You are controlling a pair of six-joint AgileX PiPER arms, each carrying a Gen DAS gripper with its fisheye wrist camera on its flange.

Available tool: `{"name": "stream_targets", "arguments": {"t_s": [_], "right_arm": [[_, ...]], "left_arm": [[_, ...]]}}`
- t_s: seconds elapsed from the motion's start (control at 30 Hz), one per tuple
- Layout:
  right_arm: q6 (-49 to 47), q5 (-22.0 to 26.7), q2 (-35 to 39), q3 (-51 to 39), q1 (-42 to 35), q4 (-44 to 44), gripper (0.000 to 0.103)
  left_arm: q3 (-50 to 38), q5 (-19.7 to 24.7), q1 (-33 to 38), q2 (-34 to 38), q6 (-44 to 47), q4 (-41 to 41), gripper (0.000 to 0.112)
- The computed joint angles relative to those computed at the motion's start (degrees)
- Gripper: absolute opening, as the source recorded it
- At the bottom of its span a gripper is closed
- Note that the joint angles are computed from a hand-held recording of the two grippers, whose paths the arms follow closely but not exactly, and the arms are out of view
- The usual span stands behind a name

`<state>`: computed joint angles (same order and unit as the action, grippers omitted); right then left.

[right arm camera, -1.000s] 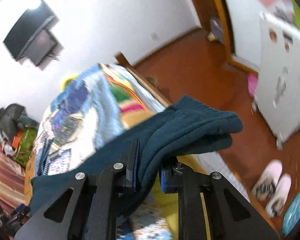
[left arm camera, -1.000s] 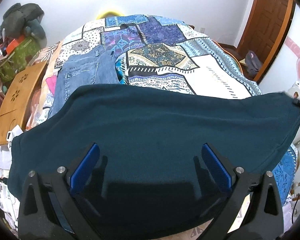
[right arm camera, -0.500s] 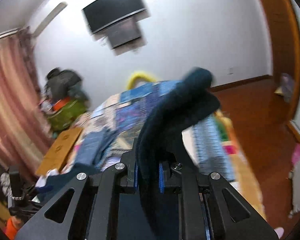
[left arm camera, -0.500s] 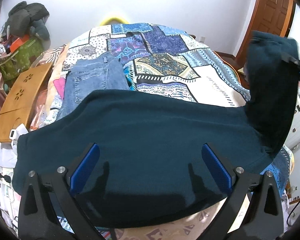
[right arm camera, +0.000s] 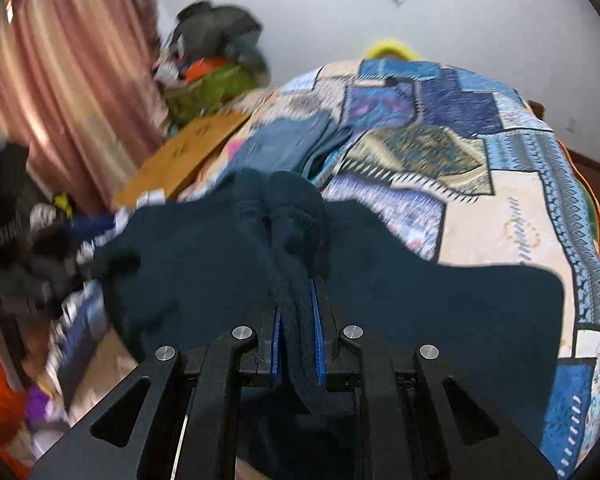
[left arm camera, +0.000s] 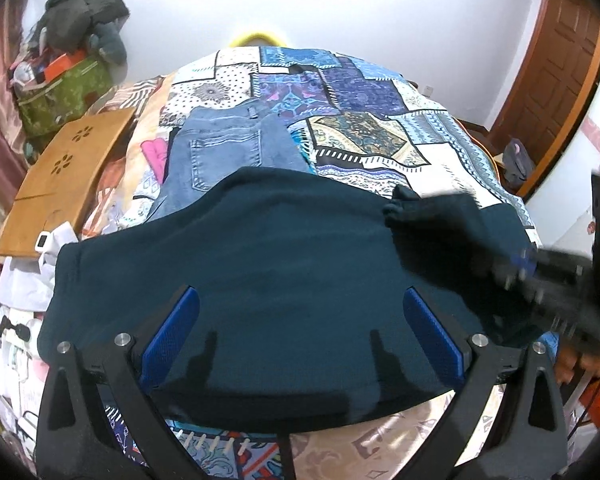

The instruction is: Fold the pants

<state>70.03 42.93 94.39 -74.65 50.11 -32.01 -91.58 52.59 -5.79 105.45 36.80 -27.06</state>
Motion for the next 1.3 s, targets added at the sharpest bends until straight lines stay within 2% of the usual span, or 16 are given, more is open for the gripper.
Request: {"name": "stream_targets", "arguments": {"t_s": [0.1,0.23,0.43,0.53,0.63,0.73,0.8,0.93,1.13,1.23,1.3], "right_arm": [[-1.28,1.7,1.87,-1.16,1.35,1.26,0.014],[-0.75,2.1,0.74,0.09,2.83,1.33,0.02],[-0.38,1.04,-5.21,4.01,3.66,3.81,0.033],[3.11,3.38,-8.29,5.81,4.77,0.91,0.04],[8.76,7.74,-11.79,7.69,5.72,-4.47,0.056],[11.07,11.39,-14.97,9.38,4.99,-7.55,0.061],[10.12,12.78,-16.19,9.78,2.71,-7.15,0.062],[5.78,10.1,-17.48,11.6,-3.07,-3.44,0.064],[-6.98,-0.12,-14.69,15.36,-13.93,13.95,0.066],[-9.12,-0.8,-13.08,16.79,-14.18,16.42,0.067],[-9.3,-0.24,-12.71,17.44,-12.34,15.6,0.067]], "left_arm": [[-1.2,1.14,0.06,0.68,-0.74,-0.04,0.103],[-2.17,1.76,-0.74,0.98,-1.24,-0.13,0.103],[-3.84,1.93,-4.22,0.77,-1.4,0.82,0.103],[-4.93,1.87,-6.89,0.64,-1.53,1.69,0.103],[-6.15,1.69,-9.29,0.89,-1.05,1.61,0.103],[-8.71,1.82,-12.03,2.6,-2.15,2.39,0.103],[-11.96,3.41,-13.38,4.95,-3.04,2.52,0.103],[-20.26,7.82,-15.91,11.25,-6.53,4.61,0.103],[-26.76,10.81,-18.8,18.47,-10.7,11.36,0.103],[-27.63,12.83,-18.94,20.5,-12.52,13.94,0.103],[-25.44,12.31,-18.59,20.19,-12.15,14.46,0.103]]}}
